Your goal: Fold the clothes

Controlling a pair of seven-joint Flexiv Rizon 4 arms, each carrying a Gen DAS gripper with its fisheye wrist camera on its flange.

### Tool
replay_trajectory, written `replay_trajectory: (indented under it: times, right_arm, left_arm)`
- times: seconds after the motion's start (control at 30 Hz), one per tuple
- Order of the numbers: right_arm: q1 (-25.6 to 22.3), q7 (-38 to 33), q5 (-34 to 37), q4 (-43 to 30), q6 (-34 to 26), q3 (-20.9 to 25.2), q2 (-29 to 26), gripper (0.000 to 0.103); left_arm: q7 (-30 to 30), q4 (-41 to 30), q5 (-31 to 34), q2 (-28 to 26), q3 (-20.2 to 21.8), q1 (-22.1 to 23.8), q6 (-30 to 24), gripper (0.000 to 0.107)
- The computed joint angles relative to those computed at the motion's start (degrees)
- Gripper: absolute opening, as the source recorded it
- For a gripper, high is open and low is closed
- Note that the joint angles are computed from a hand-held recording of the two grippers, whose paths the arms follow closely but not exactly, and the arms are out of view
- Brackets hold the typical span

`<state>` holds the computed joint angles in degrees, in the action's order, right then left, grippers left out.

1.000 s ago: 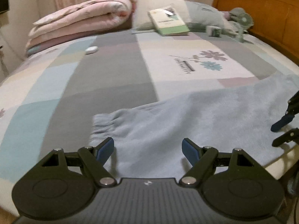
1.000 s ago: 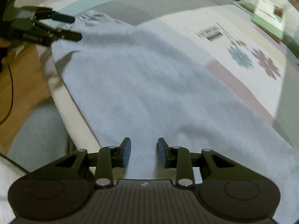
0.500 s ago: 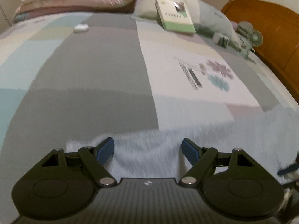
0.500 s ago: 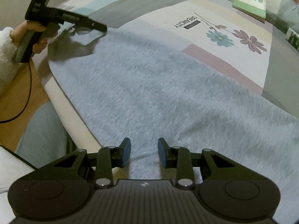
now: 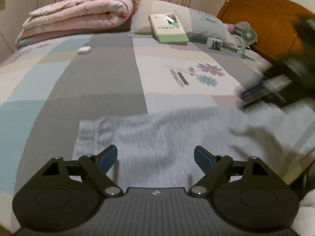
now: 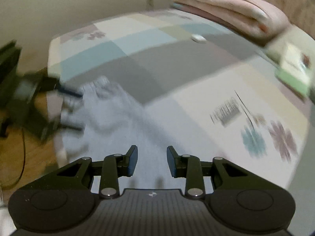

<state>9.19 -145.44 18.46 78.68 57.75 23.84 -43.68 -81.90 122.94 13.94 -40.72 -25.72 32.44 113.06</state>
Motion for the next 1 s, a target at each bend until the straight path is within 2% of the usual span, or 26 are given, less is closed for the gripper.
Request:
replay_trajectory:
  times: [0.1, 0.23, 0.37, 0.4, 0.47, 0.5, 0.6, 0.7, 0.77, 0.83, 1.0]
  right_arm:
    - [3.43, -1.14, -1.84, -7.49, -2.42, 0.77, -5.07, 0.034]
    - [8.97, -0.13, -4.83, -15.76, -5.74, -0.94, -11.45, 0.031]
    - [11.52, 0.67, -6.75, -18.5, -7.34, -2.37, -14.53, 0.031]
    - [12.04, 0.39, -7.27, -17.92, -6.16, -2.93, -14.67, 0.029]
    - [11.87, -1.65, -7.56, -15.54, -2.89, -2.55, -14.21, 0.018]
    - [11.6, -2.58, -7.86, -14.7, -2.36, -2.12, -13.85, 0.002]
    - [11.87, -3.94, -8.93, -13.06, 2.67, -1.74, -13.55, 0.002]
    - [12.05, -1.44, -9.42, -15.43, 2.27, -1.33, -14.65, 0.004]
    - [11.92, 0.58, -9.9, -16.28, -0.49, -1.6, -14.46, 0.006]
    - [9.78, -0.73, -8.55, -14.64, -1.25, 0.06, -12.81, 0.013]
    - [5.28, -2.89, -6.19, -7.12, -3.64, 0.44, -6.71, 0.026]
  left_arm:
    - [-1.22, 1.55, -0.14, -0.02, 0.52, -0.03, 1.1, 0.085]
    - [-2.79, 2.85, 0.88, -1.43, -0.87, 2.33, 0.98, 0.085]
    - [-2.81, 3.65, 2.1, -2.67, -1.58, 3.77, 1.02, 0.086]
    - [-2.8, 3.7, 2.38, -3.01, -1.9, 4.18, 1.2, 0.086]
    - [-2.82, 3.74, 2.91, -3.61, -2.4, 4.88, 1.65, 0.087]
    - [-2.8, 3.57, 3.18, -3.88, -2.78, 5.32, 1.62, 0.088]
    - [-2.67, 3.2, 3.26, -4.12, -2.89, 5.26, 1.43, 0.089]
    - [-2.42, 3.35, 3.26, -3.86, -2.78, 5.04, 1.14, 0.089]
    - [-1.98, 3.86, 3.75, -3.31, -3.23, 5.63, 1.14, 0.089]
    - [-1.54, 4.54, 4.59, -2.37, -3.82, 6.56, 1.71, 0.089]
    - [-0.49, 3.28, 6.6, -0.4, -3.24, 7.22, 3.78, 0.09]
